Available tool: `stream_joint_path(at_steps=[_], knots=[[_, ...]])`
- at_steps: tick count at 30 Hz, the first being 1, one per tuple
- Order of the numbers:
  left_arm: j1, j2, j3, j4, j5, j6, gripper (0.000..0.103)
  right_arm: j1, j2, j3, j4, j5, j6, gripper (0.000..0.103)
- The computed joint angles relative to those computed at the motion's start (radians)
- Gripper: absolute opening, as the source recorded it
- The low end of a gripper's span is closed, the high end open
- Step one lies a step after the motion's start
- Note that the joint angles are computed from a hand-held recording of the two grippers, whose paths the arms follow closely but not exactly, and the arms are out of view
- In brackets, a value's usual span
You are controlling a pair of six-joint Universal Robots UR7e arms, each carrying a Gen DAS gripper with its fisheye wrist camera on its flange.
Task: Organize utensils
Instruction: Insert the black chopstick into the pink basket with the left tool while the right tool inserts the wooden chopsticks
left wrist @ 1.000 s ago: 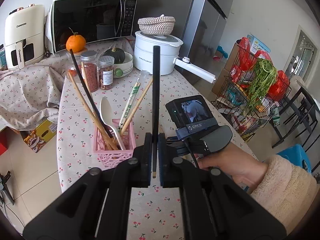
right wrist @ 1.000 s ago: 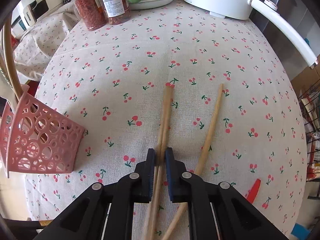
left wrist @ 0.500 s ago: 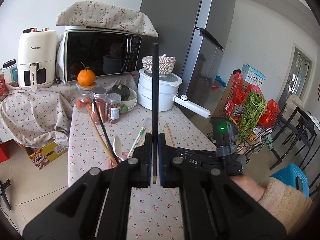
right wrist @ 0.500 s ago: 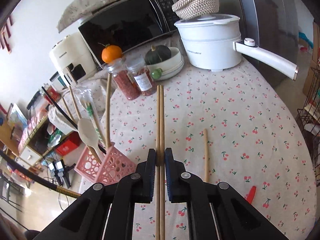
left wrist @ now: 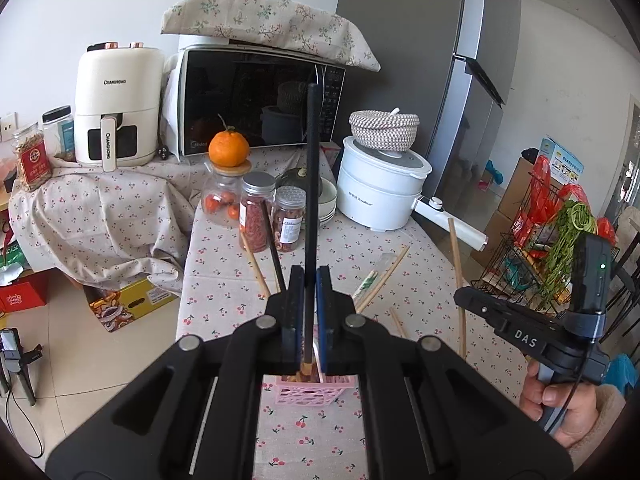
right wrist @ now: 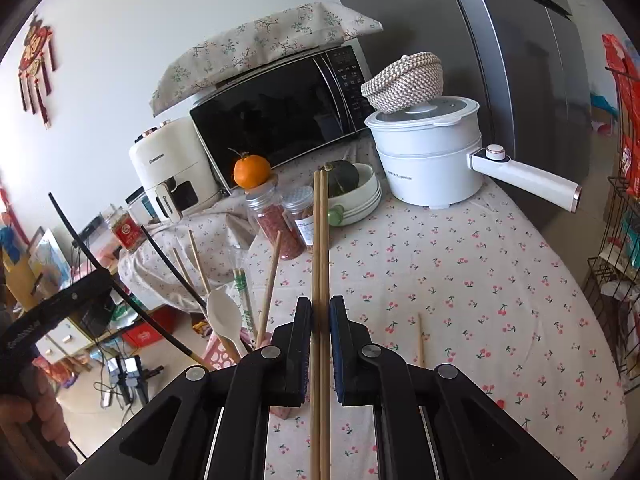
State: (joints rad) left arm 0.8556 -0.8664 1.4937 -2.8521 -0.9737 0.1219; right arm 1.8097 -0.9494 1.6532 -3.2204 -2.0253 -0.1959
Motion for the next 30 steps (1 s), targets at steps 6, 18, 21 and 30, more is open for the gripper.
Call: stream_joint_path(at_steps=[6,18,21,30], knots=[[0.053,0.043,-0.093,0.198,-0.055,-0.135,0.007,0.033,0.026,-0.002,-0.127,0.006,-0.053,0.009],[0.057,-0.025,-0.081,0.366,-0.067,-0.237,0.05,0.11,0.213,-0.176,-0.355,-0.031,-0.163,0.009],[0.061,-0.037,-0.079,0.375,-0.044,-0.24,0.054,0.113,0.278,-0.241,-0.398,-0.043,-0.194,0.009],[0.075,-0.051,-0.082,0.389,-0.05,-0.23,0.055,0.113,0.476,-0.411,-0.621,-0.106,-0.38,0.009]])
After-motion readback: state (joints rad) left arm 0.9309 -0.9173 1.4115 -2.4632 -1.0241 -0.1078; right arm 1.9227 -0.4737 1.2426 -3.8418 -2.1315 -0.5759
